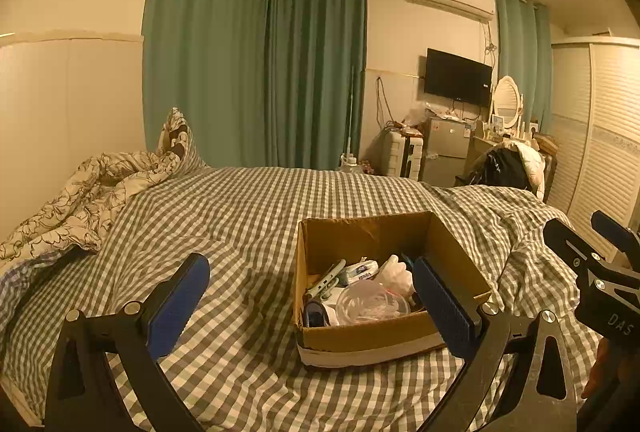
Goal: Organize objects
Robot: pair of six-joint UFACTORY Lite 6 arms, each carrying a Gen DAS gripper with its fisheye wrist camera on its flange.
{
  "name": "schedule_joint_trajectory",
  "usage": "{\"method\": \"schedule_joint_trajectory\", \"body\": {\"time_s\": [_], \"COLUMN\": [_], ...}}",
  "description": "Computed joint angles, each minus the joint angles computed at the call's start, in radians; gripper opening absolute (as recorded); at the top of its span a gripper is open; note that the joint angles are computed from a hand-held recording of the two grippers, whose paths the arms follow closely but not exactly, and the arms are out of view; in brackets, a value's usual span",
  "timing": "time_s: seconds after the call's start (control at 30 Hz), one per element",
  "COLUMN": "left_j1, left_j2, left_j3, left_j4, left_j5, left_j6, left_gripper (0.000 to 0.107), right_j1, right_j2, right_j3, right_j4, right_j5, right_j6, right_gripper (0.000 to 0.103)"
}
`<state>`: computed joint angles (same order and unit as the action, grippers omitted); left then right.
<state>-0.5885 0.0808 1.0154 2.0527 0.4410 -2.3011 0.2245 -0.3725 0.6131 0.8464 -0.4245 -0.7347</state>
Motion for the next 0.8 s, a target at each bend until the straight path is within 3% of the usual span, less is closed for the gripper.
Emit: {"method": "schedule_joint_trajectory", "body": {"time_s": [0.8], "left_j1": [0.006], "left_j2": [0.006], "left_j3": [0.004], "left_j4": [-0.025], "left_j5": [-0.003], "left_j6": [0.020], "left_gripper": [0.103], "right_j1": [0.018], "right_j2": [0.028], "right_j3": [0.007], "right_j4": [0.010], "right_j5": [-0.009], "right_j6": [-0.009], "right_gripper": [0.103]}}
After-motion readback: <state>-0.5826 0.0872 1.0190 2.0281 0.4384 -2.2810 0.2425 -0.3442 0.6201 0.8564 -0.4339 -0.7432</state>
